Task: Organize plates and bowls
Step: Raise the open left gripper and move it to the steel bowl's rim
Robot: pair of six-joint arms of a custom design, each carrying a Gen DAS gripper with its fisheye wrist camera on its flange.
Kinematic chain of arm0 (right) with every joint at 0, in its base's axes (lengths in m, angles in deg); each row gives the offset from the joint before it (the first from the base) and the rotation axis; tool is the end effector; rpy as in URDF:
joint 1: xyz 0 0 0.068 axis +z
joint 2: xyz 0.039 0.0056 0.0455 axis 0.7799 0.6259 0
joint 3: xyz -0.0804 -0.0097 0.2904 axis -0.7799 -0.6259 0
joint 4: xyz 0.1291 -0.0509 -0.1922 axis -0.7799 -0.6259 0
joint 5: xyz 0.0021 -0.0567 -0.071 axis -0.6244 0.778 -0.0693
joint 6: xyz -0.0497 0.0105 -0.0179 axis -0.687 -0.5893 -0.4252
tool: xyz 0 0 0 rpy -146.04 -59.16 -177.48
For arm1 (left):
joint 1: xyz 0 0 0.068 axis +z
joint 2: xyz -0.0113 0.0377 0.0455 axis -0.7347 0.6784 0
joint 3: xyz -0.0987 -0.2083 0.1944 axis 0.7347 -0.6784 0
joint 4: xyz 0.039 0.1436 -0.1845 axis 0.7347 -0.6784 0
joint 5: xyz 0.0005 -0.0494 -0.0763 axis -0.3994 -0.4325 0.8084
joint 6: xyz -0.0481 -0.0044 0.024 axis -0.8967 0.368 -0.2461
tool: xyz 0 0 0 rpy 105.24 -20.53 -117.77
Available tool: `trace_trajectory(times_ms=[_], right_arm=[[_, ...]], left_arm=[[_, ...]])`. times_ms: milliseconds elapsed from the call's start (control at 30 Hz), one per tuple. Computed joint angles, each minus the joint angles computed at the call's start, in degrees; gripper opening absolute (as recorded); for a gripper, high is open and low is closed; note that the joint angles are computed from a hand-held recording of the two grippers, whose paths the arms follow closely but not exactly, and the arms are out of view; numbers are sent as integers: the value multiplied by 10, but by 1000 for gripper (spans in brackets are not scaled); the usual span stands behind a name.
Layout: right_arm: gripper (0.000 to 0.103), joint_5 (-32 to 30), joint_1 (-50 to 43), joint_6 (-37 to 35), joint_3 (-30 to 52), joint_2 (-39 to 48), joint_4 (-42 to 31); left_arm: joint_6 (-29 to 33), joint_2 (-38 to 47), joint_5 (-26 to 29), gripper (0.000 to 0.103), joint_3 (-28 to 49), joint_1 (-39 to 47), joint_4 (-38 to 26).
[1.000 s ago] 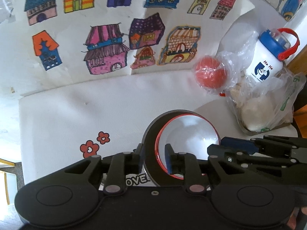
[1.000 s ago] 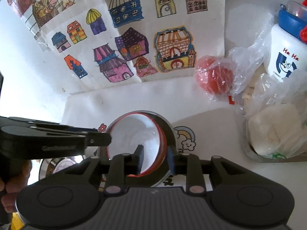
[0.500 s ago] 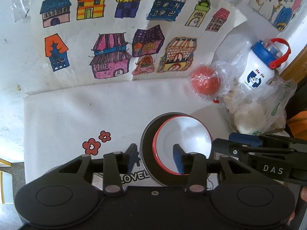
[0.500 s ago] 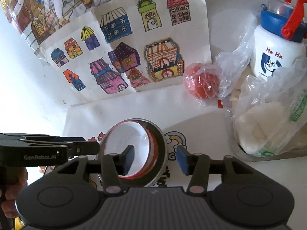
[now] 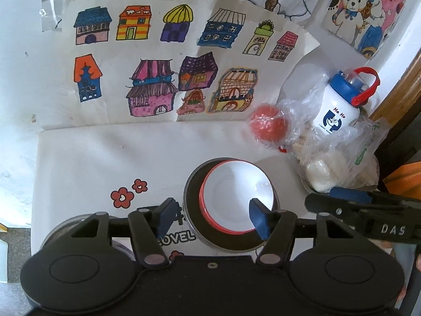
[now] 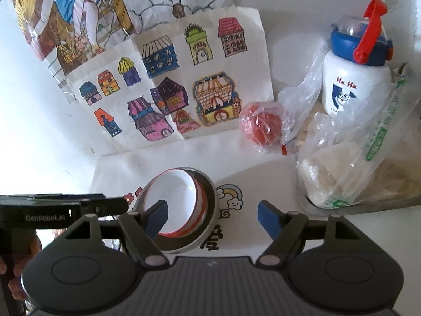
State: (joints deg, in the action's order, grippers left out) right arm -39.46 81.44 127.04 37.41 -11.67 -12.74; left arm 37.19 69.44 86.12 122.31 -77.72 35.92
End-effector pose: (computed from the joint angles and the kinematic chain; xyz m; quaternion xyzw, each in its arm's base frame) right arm 0.1911 0.0937 0.2735 0.2404 0.8870 0.0629 0.3891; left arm 0.3495 -0.2201 0.2936 0.3133 0.8862 -0.2398 0.2429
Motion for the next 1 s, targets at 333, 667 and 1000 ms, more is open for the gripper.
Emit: trace_trajectory(times_ms=[333,667,1000], right_arm=[[90,6,4,0,-54,-39,42],[102,148,150,85,-76,-93,-30],[103,296,314,236,-21,-31,-189]], left_arm=[[-22,-68,10,73,-127,8,115],[-59,-177,0,95,-320,5,293],[-78,-260,-27,101,-444,-3,390]])
